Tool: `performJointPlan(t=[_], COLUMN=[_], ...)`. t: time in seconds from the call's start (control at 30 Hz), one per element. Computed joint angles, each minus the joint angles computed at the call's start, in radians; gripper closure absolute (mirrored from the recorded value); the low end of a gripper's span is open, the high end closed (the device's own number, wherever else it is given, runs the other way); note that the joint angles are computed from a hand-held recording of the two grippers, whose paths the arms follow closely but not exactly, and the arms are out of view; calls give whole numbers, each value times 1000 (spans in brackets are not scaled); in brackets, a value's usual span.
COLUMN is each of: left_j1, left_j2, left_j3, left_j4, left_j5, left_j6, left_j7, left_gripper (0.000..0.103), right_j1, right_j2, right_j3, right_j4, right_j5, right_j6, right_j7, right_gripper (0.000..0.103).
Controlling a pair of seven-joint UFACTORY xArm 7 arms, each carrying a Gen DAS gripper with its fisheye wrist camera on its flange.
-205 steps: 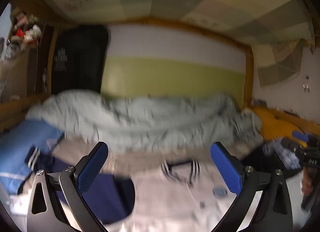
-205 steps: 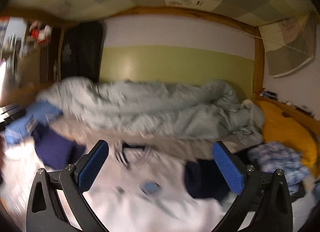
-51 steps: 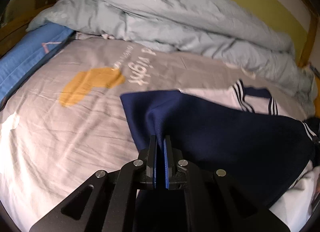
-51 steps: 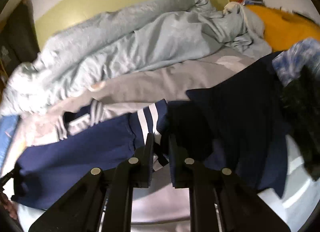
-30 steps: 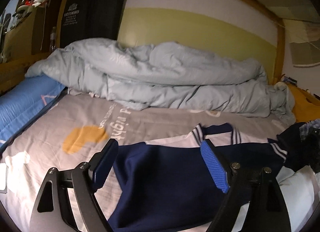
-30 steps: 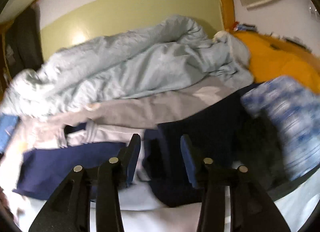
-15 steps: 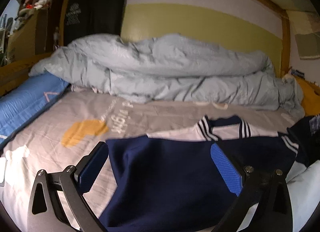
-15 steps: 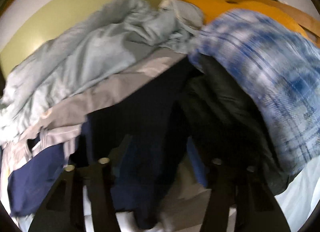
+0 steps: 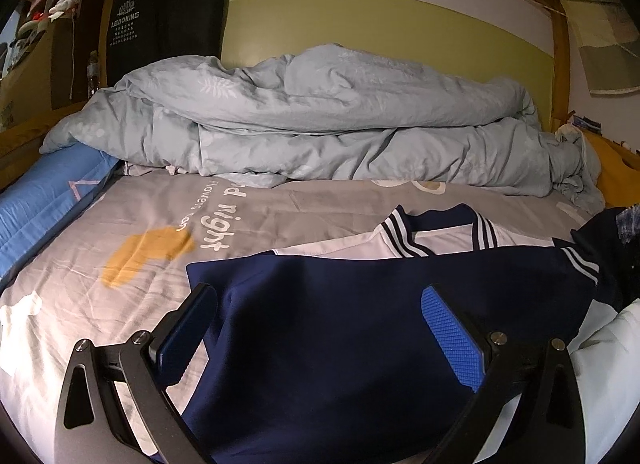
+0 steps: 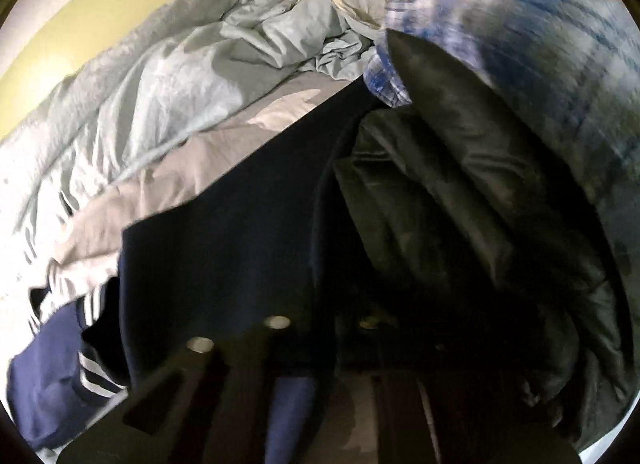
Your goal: Fold large clothes
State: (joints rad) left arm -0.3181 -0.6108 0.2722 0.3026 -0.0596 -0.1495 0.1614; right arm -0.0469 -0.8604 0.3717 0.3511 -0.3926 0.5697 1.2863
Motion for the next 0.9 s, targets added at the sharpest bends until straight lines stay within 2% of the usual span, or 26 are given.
performJointPlan(t=[0.03,0.13,0.2,0.27,0.37,0.43,0.47,0.5,0.57,0.6,0.63,0.67,0.7,0.73,0.8,0.87,0.9], left_j1=[-5,32,42,53,55,57,58,56,58,64,66,67,68,68,69,69,71], left_j2=[-4,-3,-3,-4,-5,-6,-8,-10,-6,-6,-5,-6,-5,-5,-3,-2,-5], left_j3=[6,-36,-47,-57,-58,-59,-58,-56,-58,-64,-66,-66,-66,-66,-68,-68,-71], left_j4=[-1,-7,-9,-11,-12,-12,-12,-12,-12,-12,-11,-11,-11,-10,-10,-9,-10], left_j5=[2,3,7,10,16,21,22,24,25,26,28,30,31,31,31,33,33], left_j6=[-1,-13,-17,-22,-24,-20,-18,-19,-23,-23,-23,-22,-23,-23,-25,-23,-21], left_j7=[3,-9,-14,-21,-28,-30,-30,-31,-33,-35,-35,-35,-35,-36,-40,-41,-42], left_gripper=[1,6,6,6,6,6,7,6,6,6,6,6,6,6,6,6,6], right_j1=[4,12,22,72,207,380,426,437,399,383,388,390,365,299,144,49,23], right_j2=[-32,-135,-151,-126,-12,116,180,234,283,274,247,202,155,97,-18,-114,-137], right_j3=[-7,-19,-7,-31,-81,-162,-176,-171,-123,-109,-120,-126,-109,-56,64,120,129], right_j4=[-16,-76,-75,-69,-16,65,98,117,144,137,113,81,53,34,23,-6,-17], right_j5=[-6,-7,1,25,48,100,136,162,175,185,212,238,251,246,220,219,225], right_j6=[-37,-200,-251,-322,-391,-309,-278,-276,-250,-268,-315,-364,-406,-419,-364,-309,-290], right_j7=[3,-4,-40,-100,-251,-397,-432,-443,-437,-433,-437,-432,-413,-379,-300,-202,-154], right_gripper=[99,99,99,99,99,99,99,98,92,91,83,69,64,61,60,48,48])
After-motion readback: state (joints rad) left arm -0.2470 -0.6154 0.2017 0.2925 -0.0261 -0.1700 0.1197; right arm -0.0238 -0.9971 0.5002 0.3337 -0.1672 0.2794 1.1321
